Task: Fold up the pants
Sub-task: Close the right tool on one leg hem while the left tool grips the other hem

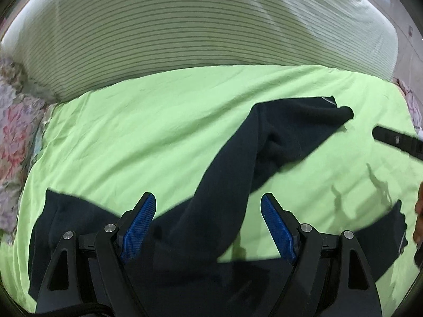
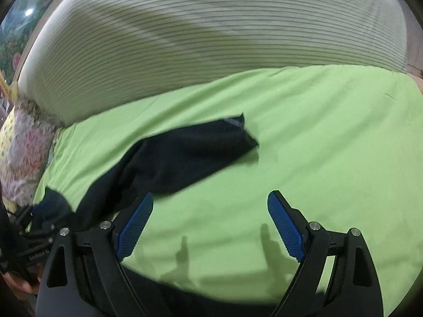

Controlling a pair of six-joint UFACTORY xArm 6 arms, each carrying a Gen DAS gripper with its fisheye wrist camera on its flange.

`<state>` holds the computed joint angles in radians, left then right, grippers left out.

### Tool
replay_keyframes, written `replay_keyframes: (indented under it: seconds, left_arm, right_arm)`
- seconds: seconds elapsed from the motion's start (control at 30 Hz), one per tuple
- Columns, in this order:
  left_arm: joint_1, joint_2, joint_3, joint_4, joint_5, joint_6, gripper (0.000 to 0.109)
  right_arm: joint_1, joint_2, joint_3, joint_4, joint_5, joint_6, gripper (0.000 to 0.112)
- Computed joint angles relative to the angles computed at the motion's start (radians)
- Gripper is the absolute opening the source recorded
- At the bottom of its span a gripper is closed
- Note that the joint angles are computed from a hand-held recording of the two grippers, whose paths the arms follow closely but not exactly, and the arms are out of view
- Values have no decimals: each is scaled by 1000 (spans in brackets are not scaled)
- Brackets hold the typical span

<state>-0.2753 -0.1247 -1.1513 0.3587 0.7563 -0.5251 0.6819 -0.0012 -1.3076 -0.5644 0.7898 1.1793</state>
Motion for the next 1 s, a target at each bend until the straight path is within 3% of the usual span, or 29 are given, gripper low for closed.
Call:
replay_keyframes:
  seconds: [0.2, 0.37, 0.6, 0.67, 0.73, 0.93, 1.0]
  left_arm:
    - [29, 140, -133, -124, -5, 116, 82]
    - [49, 263, -265, -183, 50, 177, 82]
    - [72, 385, -417, -257, 125, 263, 82]
    - [76, 407, -447, -284, 151, 293, 80]
    - [78, 427, -472, -319, 178, 329, 75]
    - [65, 472, -537, -352, 255, 378, 71]
    - [61, 490, -559, -341, 278, 388, 54]
  right_arm:
    - [-131, 86, -73, 170, -80, -151, 89]
    - [-209, 163, -130, 304, -128, -276, 87]
    - [-244, 289, -254, 491, -79, -534, 52]
    - [-244, 303, -258, 523, -80, -574, 36]
    - [-244, 301, -248, 525, -101, -574, 12]
    - [-235, 243, -161, 521, -191, -577, 8]
    - [-236, 226, -141, 516, -205, -584, 8]
